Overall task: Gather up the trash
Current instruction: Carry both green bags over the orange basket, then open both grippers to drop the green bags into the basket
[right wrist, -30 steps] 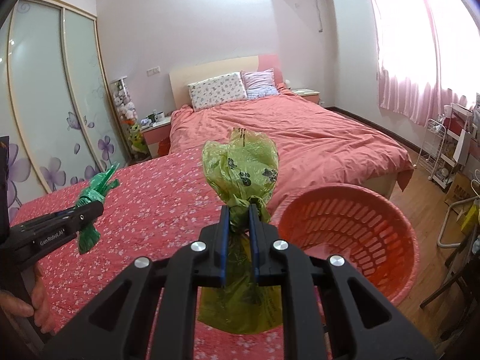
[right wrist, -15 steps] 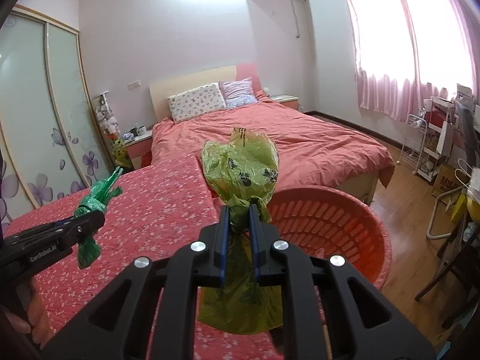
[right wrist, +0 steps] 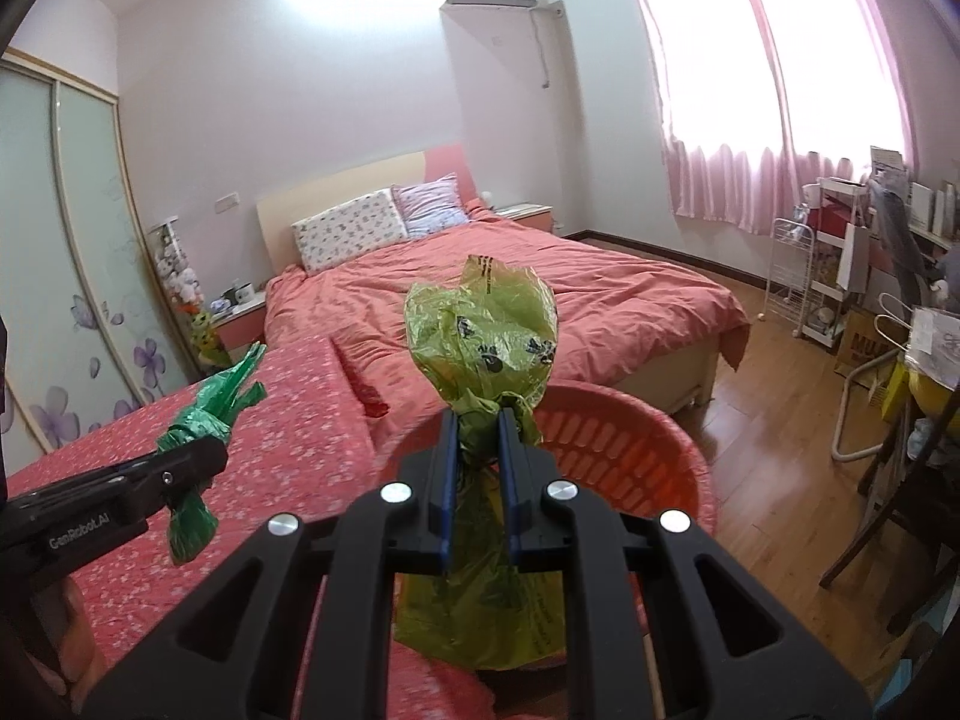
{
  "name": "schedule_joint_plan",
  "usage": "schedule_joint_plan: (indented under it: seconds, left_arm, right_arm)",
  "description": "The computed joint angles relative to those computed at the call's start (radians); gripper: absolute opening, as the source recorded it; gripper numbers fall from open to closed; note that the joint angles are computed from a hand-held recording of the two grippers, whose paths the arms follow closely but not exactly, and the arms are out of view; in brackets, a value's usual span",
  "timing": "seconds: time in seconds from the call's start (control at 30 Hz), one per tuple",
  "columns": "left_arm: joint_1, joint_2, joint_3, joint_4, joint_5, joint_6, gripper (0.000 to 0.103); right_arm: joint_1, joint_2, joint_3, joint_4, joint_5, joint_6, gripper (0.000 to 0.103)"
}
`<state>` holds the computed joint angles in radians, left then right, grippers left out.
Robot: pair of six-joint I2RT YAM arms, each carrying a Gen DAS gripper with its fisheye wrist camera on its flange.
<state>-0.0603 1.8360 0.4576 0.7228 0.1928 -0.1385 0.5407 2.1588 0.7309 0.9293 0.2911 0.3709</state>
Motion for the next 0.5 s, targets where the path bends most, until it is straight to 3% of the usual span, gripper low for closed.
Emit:
schedule_joint_plan:
  seconds: [0.5]
  left_arm:
    - [-0.116, 0.189, 0.151, 0.021, 0.026, -0.019, 0.028]
  right_arm:
    - [-0.106, 0.111, 0.051, 0.048, -0.065, 0.018, 0.014]
